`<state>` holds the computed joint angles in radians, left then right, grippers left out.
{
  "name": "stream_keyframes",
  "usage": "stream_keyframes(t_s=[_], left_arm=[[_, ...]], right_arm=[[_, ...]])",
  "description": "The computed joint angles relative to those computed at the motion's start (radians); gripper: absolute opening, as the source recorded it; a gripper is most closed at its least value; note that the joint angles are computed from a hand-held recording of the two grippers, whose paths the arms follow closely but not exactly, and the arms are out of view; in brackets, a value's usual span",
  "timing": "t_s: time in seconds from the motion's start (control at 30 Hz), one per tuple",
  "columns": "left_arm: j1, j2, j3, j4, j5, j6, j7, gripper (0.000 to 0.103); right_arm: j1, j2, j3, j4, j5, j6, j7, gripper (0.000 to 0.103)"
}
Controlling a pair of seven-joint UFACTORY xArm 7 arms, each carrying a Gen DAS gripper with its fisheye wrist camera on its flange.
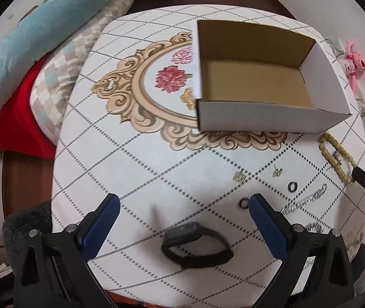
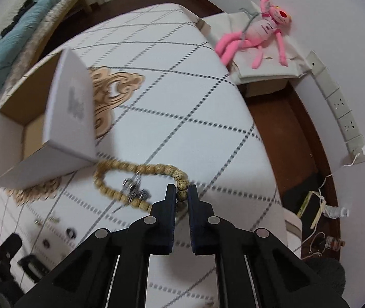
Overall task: Organize jewelry
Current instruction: 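Grasp the wooden bead bracelet with the right gripper while the left approaches the black watch, then grasp the black watch with the left gripper while the right lifts the bead bracelet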
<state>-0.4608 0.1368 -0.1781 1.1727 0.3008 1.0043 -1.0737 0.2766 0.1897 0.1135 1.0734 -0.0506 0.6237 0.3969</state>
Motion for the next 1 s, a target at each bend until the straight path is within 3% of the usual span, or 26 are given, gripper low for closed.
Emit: stream_keyframes(t_s=[0.3, 0.5, 0.57, 0.63, 0.7, 0.77, 0.8, 0.83, 1.0], left_arm=[[0.009, -0.191, -0.042, -0.221, -0.069, -0.017, -0.031, 0.102], [0.031, -0.204, -0.044, -0.313, -0.158, -0.149, -0.023, 0.099], [0.037, -0.186, -0.043, -0.318, -0.166, -0.185, -0.016, 0.089], [0.041, -0.154, -0.039, -0.316, -0.186, -0.216, 0.007, 0.07], [0.043, -0.131, -0.035, -0.31, -0.166, -0.225, 0.005, 0.06], [0.039, -0.128, -0.034, -0.305, -0.118, -0.238, 0.0, 0.039], [0.039, -0.129, -0.033, -0.305, -0.111, -0.24, 0.001, 0.022], [0.04, -0.126, -0.032, -0.299, -0.111, -0.24, 0.006, 0.011], [0.041, -0.141, -0.03, -0.305, -0.1, -0.245, 0.019, 0.004]], right_arm=[[0.029, -0.24, 0.044, -0.226, 0.084, -0.025, 0.022, 0.009], [0.034, -0.288, 0.048, -0.299, 0.102, -0.035, 0.06, 0.009], [0.033, -0.278, 0.047, -0.3, 0.1, -0.038, 0.062, 0.009], [0.034, -0.271, 0.048, -0.3, 0.096, -0.037, 0.068, 0.009], [0.034, -0.263, 0.046, -0.298, 0.108, -0.038, 0.064, 0.009], [0.036, -0.255, 0.047, -0.293, 0.111, -0.039, 0.064, 0.009], [0.037, -0.255, 0.047, -0.293, 0.117, -0.041, 0.06, 0.009], [0.039, -0.254, 0.047, -0.289, 0.122, -0.041, 0.059, 0.009], [0.045, -0.263, 0.047, -0.268, 0.15, -0.045, 0.035, 0.009]])
